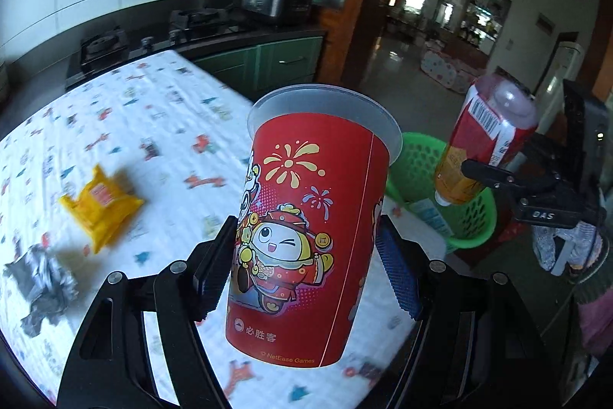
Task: Collect trash
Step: 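Carry the red cup and bottle over the green basket and open both tools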
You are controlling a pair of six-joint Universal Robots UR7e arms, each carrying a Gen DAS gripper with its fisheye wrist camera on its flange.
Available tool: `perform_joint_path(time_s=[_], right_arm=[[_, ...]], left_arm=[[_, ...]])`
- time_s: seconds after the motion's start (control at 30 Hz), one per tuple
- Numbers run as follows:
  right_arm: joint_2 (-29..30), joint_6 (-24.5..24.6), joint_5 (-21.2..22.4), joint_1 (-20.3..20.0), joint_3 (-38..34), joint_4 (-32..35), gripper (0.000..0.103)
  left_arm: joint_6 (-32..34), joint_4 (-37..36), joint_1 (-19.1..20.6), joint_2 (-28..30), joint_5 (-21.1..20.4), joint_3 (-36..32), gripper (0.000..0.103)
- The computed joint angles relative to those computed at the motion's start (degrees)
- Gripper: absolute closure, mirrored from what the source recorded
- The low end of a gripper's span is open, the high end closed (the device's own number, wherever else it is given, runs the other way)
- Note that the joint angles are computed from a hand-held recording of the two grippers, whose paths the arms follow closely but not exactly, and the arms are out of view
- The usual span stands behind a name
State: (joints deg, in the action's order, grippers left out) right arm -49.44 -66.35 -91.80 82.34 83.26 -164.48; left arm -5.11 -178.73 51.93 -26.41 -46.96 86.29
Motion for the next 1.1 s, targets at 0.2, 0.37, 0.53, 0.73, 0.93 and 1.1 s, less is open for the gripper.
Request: perform_joint_path(time_s=[0.2, 0.37, 0.53, 0.73, 0.93, 1.1], right_arm=[[1.0, 4.2, -4.3, -3.7, -3.3, -2.6, 0.029], [2.9, 6.9, -6.9, -6.2, -5.9, -3.0, 0.028], [4.7, 8.6, -8.3, -7.7, -8.0, -4.3, 0.028], [8.0, 10.6, -9.0, -8.8, -14.1, -2.3, 0.028], [10.9, 12.4, -10.2, -9.0, -19.2, -1.1, 0.027], [9.5, 11.5, -8.6, -9.7, -17.5, -2.9, 0.023]], left_arm=[[0.8, 4.5, 0.0, 5.9, -4.0, -9.1, 0.033], [0.9, 9.1, 0.0, 10.1, -5.6, -16.1, 0.033], [1.1, 13.1, -0.1, 13.2, -6.7, -21.9, 0.033], [1.3, 16.8, 0.0, 16.4, -7.9, -27.7, 0.033], [1.3, 19.5, 0.2, 19.2, -9.3, -32.6, 0.033], [0.3, 21.9, 0.7, 21.8, -10.9, -37.0, 0.033]])
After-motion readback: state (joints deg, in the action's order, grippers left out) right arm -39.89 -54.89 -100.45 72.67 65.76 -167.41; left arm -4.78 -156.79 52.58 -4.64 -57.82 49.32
